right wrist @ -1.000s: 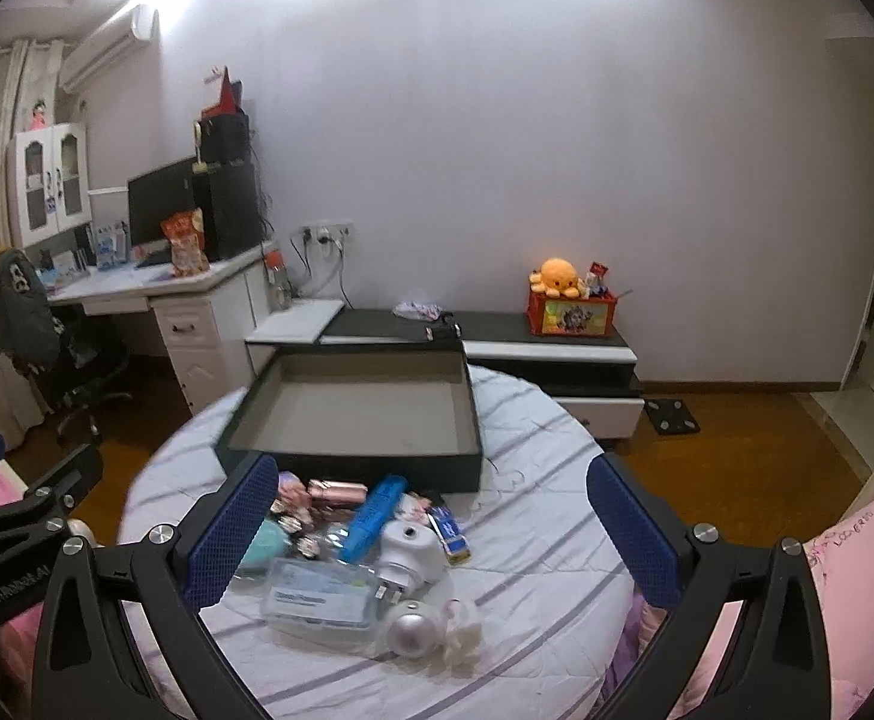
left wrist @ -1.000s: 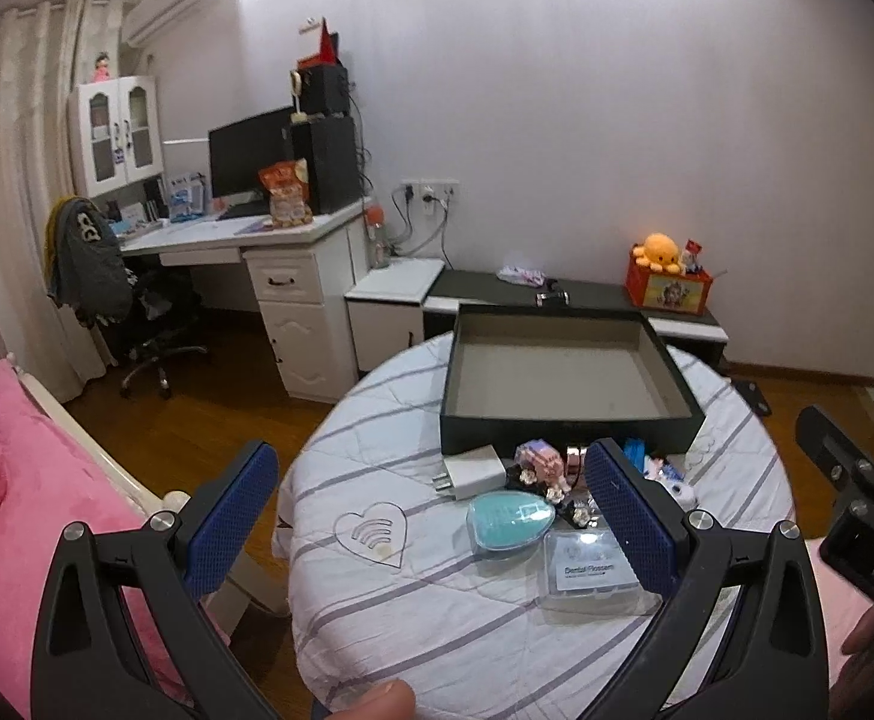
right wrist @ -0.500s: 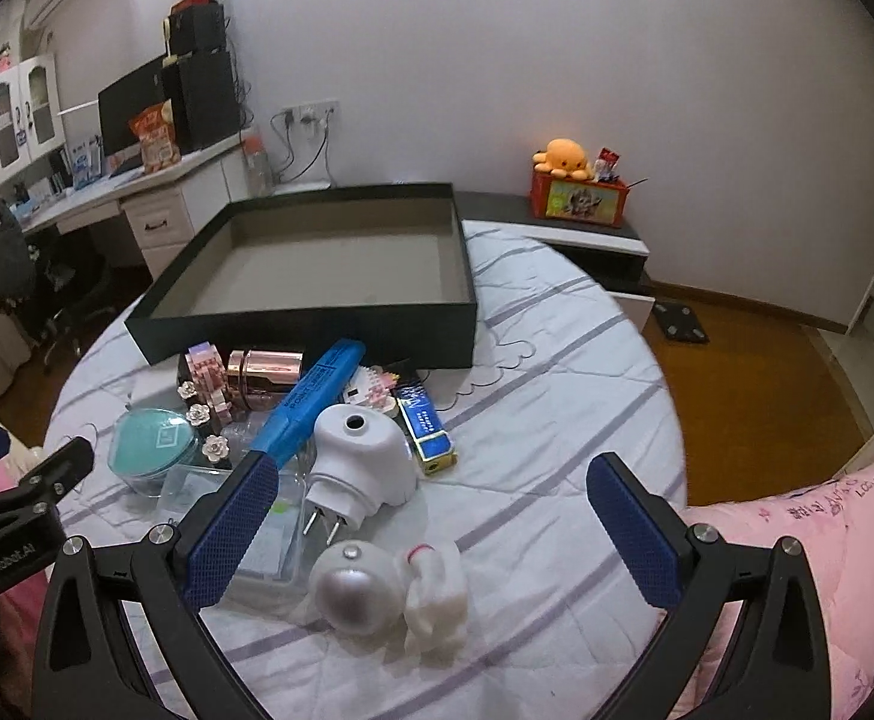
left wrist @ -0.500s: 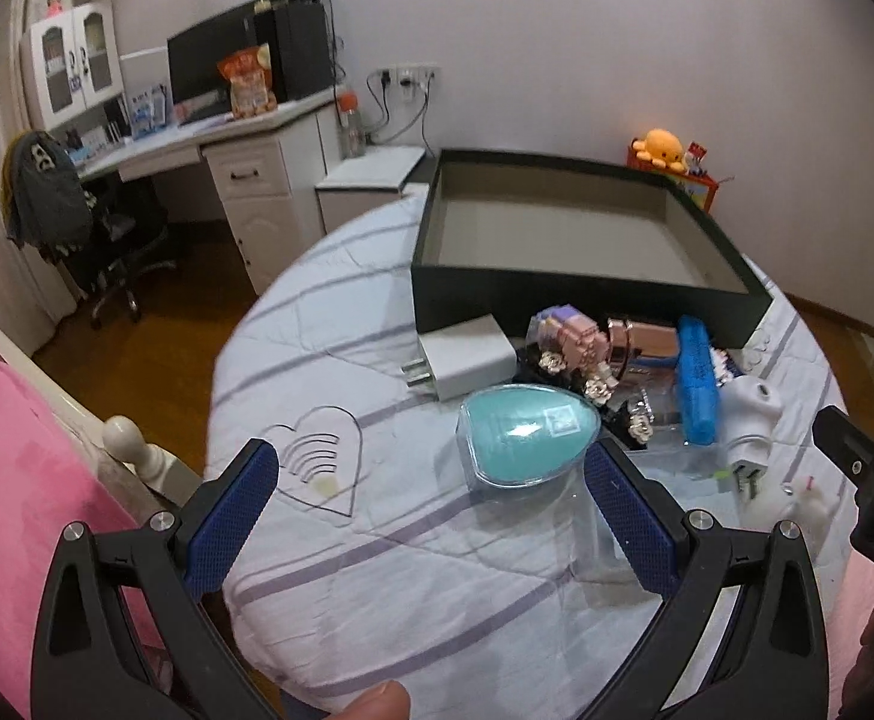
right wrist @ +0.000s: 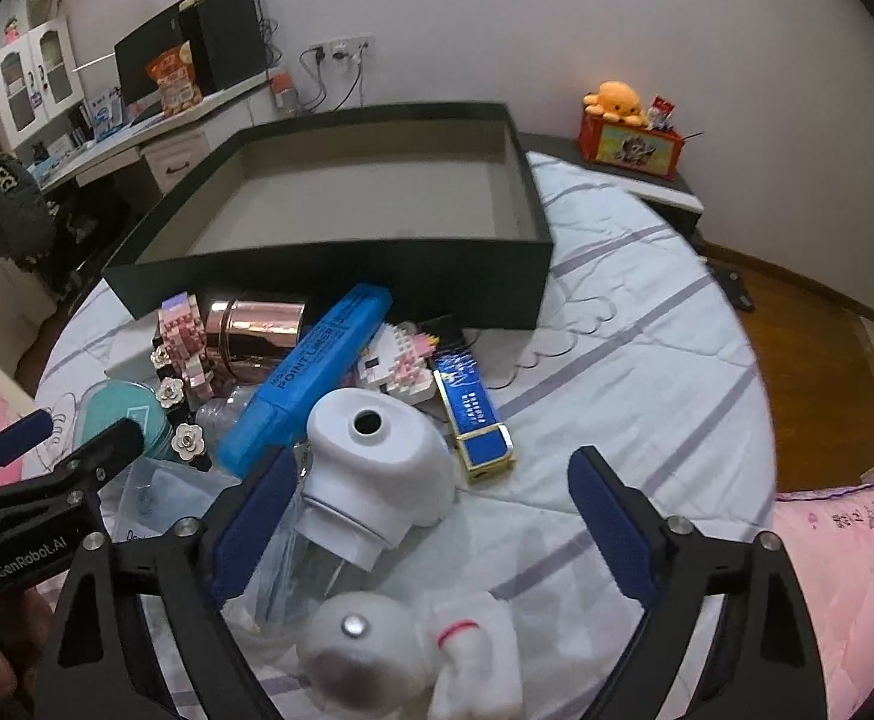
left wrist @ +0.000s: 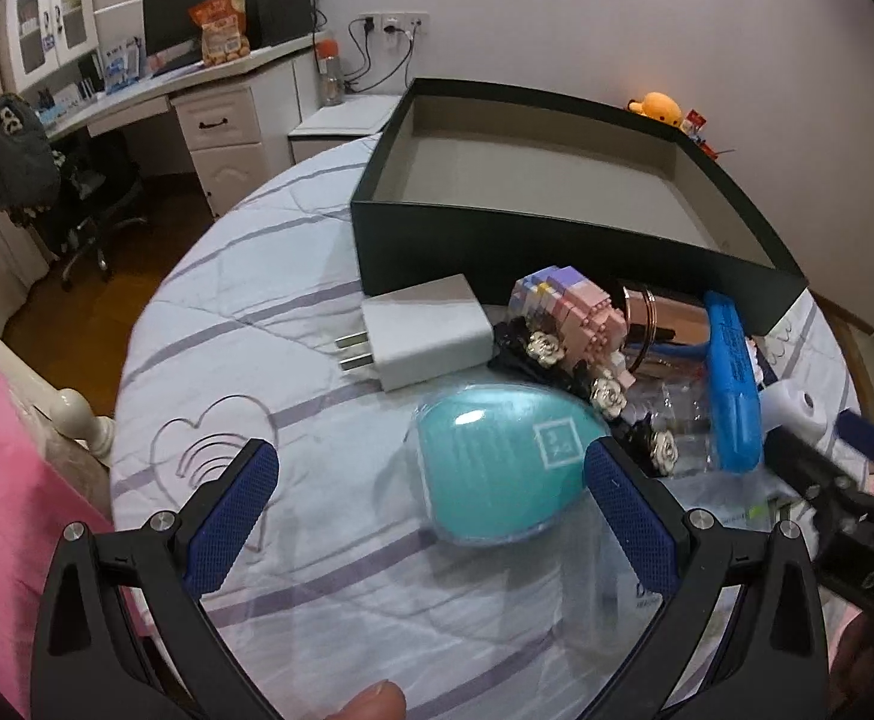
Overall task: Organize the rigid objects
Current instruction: 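Grasp the teal oval case with the left tool while the right tool grasps the white plug-in device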
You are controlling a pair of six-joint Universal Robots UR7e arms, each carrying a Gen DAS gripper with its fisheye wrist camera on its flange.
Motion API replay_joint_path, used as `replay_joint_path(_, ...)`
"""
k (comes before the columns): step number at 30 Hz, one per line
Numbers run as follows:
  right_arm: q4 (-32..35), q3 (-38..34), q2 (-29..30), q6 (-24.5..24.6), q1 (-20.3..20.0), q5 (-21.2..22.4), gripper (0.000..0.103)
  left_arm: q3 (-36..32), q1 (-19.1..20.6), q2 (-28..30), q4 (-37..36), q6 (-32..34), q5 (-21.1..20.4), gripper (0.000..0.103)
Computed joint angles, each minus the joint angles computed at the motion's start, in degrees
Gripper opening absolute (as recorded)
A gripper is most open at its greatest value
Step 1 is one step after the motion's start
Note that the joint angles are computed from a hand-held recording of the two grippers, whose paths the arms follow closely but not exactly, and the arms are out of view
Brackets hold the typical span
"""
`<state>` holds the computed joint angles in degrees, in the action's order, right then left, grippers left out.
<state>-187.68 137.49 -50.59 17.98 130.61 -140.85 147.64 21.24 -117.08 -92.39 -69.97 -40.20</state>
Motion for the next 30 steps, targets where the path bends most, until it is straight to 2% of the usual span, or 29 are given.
replay_joint_path(3, -0.28, -0.15, 0.26, -0.89, -0.99, 1.82, 0.081, 0.09, 1.14, 2.04, -4.35, 3.55, -0.69, 0.103)
replay_joint_path(7, -0.17, -0.16, 0.11, -1.64, -1.36, 2.83, 0.078, 0.12, 1.07, 2.44, -4.76, 5.3, -0.82, 0.103)
replay_joint_path(17, 0.95, -0.87, 1.03, -2.01, -1.81, 2.27, 0.075, 1.06, 8.66, 2.86, -17.21, 14.83, -3.73, 0.103)
replay_joint_path(20, 1.59, -0.21, 0.18, -1.26, -1.53, 3.24, 0.068, 1.07, 8.88, 1.7, -16.56, 15.65, -3.89, 0.102)
replay_joint_path(24, 1.86, 0.36, 0.06, 0.09, -1.74, 3.47, 0.068, 1.16, 9.55, 2.52, -17.23, 16.53, -3.06, 0.103)
replay_joint_path(26, 1.14, 0.38, 0.29, -0.25, -1.85, 3.67, 0.065, 1.31, 9.61, 4.42, -18.04, 16.92, -1.69, 0.1)
replay_joint_path(27, 1.89, 0.01, 0.43, -0.61, -1.82, 3.99, 0.061, 1.37, 9.39, 4.22, -17.78, 16.66, -1.61, 0.094)
replay_joint_path(30, 1.16, 0.06, 0.99, -1.28, -1.37, 3.79, 0.059, 1.35, 8.07, 2.28, -14.09, 13.76, -0.94, 0.075)
